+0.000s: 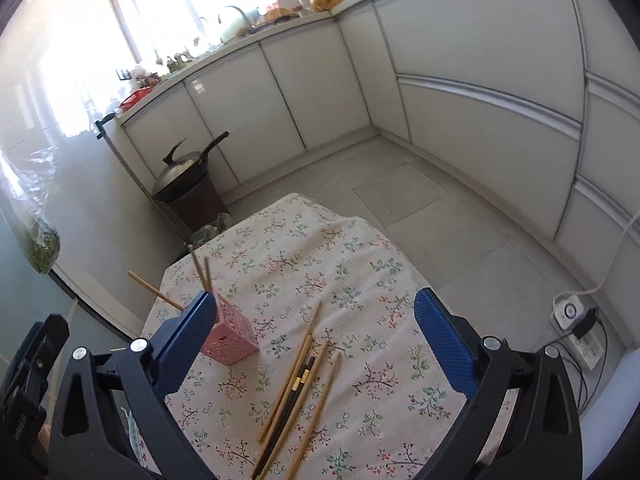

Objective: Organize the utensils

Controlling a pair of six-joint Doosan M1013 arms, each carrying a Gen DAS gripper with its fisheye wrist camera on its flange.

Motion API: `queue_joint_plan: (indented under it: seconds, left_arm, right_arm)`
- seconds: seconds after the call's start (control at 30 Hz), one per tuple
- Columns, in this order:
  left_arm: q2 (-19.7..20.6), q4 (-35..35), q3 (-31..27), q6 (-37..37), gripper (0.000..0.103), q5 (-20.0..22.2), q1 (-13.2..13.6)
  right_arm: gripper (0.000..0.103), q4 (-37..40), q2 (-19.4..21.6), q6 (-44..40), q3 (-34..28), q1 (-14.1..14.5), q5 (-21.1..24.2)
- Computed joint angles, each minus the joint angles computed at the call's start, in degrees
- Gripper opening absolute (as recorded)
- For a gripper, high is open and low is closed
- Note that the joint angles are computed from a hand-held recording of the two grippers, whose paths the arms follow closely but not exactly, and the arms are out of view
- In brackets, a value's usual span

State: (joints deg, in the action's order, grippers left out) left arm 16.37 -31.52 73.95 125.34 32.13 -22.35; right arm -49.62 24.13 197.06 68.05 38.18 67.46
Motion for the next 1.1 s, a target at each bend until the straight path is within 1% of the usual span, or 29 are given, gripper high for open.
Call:
queue_joint_plan:
  seconds: [0.07,0.17,0.27,0.33,0.4,0.47,0.57,0.63,0.67,0.8,0.83,0.87,0.93,0.97,1.03,1.07,1.1]
  left_arm:
    - [0.6,1.14,-0.39,0.08,0.096,2.62,-0.52]
    - [2.18,5.76,-1.78,-1.72,0.096,6.88,-1.98]
    - [5.06,10.46,-4.58,-4.5,0.096,13.93,-3.75]
    - [7.56,14.21,-6.87,-6.58,0.096,18.78,-5.43]
    - [9.61,17.1,-8.36,-7.77,0.096,21.89,-6.93]
    - [11.07,19.12,-9.26,-8.36,0.096,23.09,-8.18]
    - [13.49,22.59,-11.3,-8.46,0.096,22.98,-10.11]
    - [15.07,25.6,-12.84,-9.86,0.095,22.99,-10.75]
    - [16.3,26.86,-14.33,-11.17,0.095,23.89,-10.87]
    - [20.88,27.72,-20.88,-13.03,0.092,28.05,-10.9]
    - [22.02,27.18,-22.62,-13.19,0.087,29.82,-10.71]
    - [23.59,25.87,-24.98,-12.93,0.083,32.71,-10.39]
    - [25.94,24.39,-28.19,-12.41,0.067,37.23,-10.12]
    - [26.68,24.48,-29.05,-12.24,0.063,38.21,-10.13]
    - [27.64,24.18,-29.98,-12.05,0.048,38.81,-10.03]
    - [28.35,24.22,-30.99,-12.39,0.041,39.76,-10.02]
    - [28.78,23.89,-31.64,-12.59,0.032,40.17,-9.95]
  right_arm:
    - [0.096,2.14,-1.94,4.7,3.31,-0.82,-2.63]
    - [0.096,3.86,-4.24,10.79,7.28,-1.79,-5.77]
    - [0.096,4.94,-5.83,15.29,10.16,-2.4,-8.1]
    - [0.096,5.59,-6.77,17.6,11.85,-2.85,-9.55]
    - [0.096,6.16,-7.43,19.28,13.12,-3.24,-10.91]
    - [0.096,6.41,-8.28,21.29,14.68,-3.62,-12.91]
    - [0.096,6.55,-9.13,23.56,16.17,-4.0,-14.42]
    - [0.096,6.53,-9.63,25.27,17.16,-4.33,-15.72]
    - [0.096,6.62,-9.88,25.9,17.63,-4.5,-16.56]
    - [0.096,8.22,-10.24,26.11,18.68,-5.3,-20.23]
    - [0.096,8.69,-10.24,25.75,18.76,-5.48,-20.77]
    - [0.096,9.4,-10.14,24.98,18.7,-5.67,-21.34]
    - [0.096,10.54,-9.9,24.01,18.6,-5.97,-22.26]
    - [0.096,11.07,-9.77,23.69,18.56,-6.1,-22.56]
    - [0.096,12.26,-9.57,22.72,18.48,-6.29,-22.91]
    - [0.096,12.93,-9.5,22.16,18.47,-6.4,-23.03]
    - [0.096,13.57,-9.39,21.67,18.41,-6.51,-23.1]
